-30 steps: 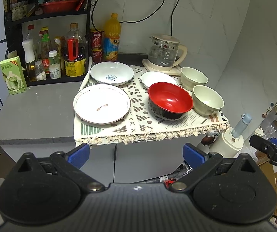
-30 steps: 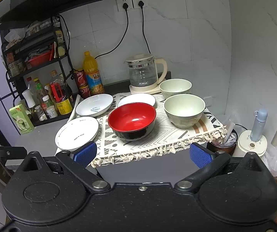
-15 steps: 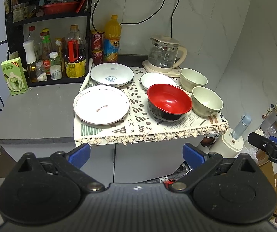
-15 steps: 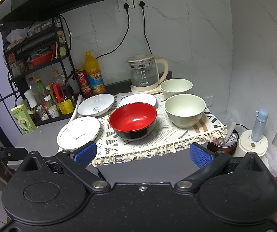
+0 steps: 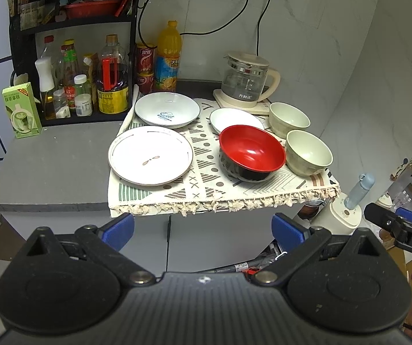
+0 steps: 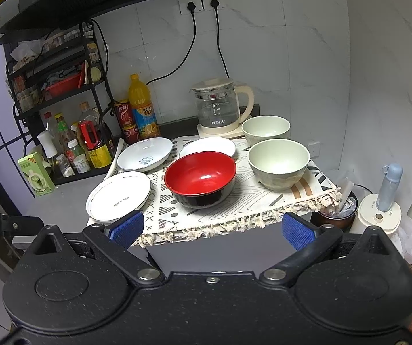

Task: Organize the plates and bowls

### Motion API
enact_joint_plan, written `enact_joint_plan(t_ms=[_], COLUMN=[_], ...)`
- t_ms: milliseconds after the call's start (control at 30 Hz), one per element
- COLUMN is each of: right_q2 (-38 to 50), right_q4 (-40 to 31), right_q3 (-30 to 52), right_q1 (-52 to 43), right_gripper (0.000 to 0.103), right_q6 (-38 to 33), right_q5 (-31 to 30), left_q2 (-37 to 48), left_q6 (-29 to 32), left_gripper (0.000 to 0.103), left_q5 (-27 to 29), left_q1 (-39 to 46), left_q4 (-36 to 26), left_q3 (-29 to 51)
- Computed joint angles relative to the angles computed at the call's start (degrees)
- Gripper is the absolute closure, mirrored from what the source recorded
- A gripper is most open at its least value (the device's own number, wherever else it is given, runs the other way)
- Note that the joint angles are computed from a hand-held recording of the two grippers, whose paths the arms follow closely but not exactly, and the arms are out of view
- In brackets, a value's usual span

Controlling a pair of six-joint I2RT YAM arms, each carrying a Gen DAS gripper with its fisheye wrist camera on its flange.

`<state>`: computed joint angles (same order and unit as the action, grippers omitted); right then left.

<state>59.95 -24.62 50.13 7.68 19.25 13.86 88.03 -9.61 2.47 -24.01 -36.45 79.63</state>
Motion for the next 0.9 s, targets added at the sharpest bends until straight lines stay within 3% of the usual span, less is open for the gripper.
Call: enact_joint_plan(t_ms=[900], right_q2=[3.47], right_q4=[1.38], right_q3=[0.54], right_q1=[-3.33], right_gripper=[0.000], right_q6=[-1.91], right_q5=[-3.08], left_q2=[4.26], left_q6=[-0.38], left_gripper=[0.002], left_q5=[0.19], left_q1=[-0.80], left_q4=[-1.05], left_q3=[3.77])
